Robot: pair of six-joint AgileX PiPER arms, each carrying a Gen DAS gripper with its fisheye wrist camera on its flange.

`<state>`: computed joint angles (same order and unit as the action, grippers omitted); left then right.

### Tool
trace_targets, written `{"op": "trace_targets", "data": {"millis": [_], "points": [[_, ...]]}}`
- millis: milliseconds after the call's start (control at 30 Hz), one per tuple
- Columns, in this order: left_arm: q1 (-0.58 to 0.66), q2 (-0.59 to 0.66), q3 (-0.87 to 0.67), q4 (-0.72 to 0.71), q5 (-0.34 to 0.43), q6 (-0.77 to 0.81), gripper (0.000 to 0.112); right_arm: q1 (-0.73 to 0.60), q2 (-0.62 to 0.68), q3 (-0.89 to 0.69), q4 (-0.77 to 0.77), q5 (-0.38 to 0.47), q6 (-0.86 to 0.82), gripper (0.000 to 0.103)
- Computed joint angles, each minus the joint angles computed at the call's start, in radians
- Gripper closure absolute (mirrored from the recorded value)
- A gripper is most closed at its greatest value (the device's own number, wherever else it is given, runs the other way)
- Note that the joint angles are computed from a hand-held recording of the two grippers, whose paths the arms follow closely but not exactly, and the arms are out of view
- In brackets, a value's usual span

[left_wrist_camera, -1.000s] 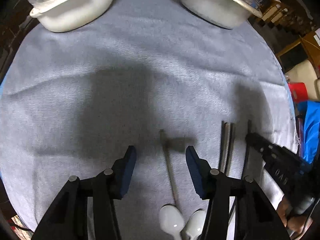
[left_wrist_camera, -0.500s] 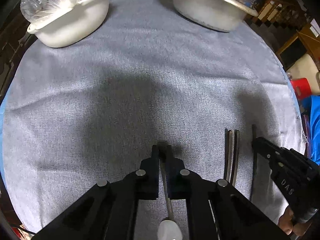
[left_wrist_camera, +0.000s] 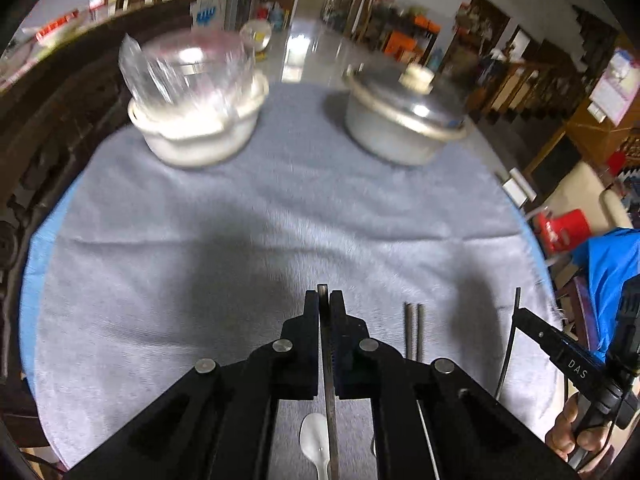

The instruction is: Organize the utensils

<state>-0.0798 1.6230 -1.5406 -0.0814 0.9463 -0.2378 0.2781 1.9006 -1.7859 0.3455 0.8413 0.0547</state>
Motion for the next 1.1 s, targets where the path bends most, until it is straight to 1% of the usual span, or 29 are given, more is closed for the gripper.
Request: {"op": "trace_targets", "data": {"millis": [67, 267, 400, 533, 633, 700, 833, 967, 1033, 1100], "points": [[-0.002, -0.045, 0.013, 0.013, -0.01, -0.001, 0.108, -0.003, -0.078, 0.087, 0.015, -0.059, -0.024, 0.097], [0.048, -0.202, 0.078, 0.018, -0.021, 0.01, 0.108, 0.004, -0.333, 0.341, -0.028, -0.216, -0.002, 0.097], [0.109, -0.316, 0.168, -0.016, -0.052, 0.023, 0.108, 0.017, -0.484, 0.489, -0.09, -0.312, 0.082, 0.098], [0.185, -0.433, 0.256, -0.079, -0.058, 0.054, 0.108, 0.039, -0.598, 0.589, -0.17, -0.378, 0.193, 0.098], [0.249, -0.508, 0.296, -0.134, -0.041, 0.09, 0.108, 0.073, -0.668, 0.63, -0.283, -0.398, 0.316, 0.098], [0.285, -0.555, 0.316, -0.16, -0.032, 0.108, 0.108, 0.105, -0.709, 0.644, -0.386, -0.405, 0.422, 0.098], [0.349, -0.631, 0.33, -0.201, 0.001, 0.144, 0.108, 0.162, -0.758, 0.638, -0.579, -0.387, 0.596, 0.098], [0.417, -0.669, 0.322, -0.265, 0.039, 0.202, 0.108, 0.193, -0.775, 0.615, -0.642, -0.355, 0.641, 0.098], [0.457, -0.681, 0.312, -0.31, 0.068, 0.24, 0.108, 0.203, -0.781, 0.602, -0.649, -0.338, 0.639, 0.098], [0.464, -0.699, 0.303, -0.307, 0.083, 0.249, 0.108, 0.221, -0.789, 0.593, -0.683, -0.319, 0.66, 0.098]]}}
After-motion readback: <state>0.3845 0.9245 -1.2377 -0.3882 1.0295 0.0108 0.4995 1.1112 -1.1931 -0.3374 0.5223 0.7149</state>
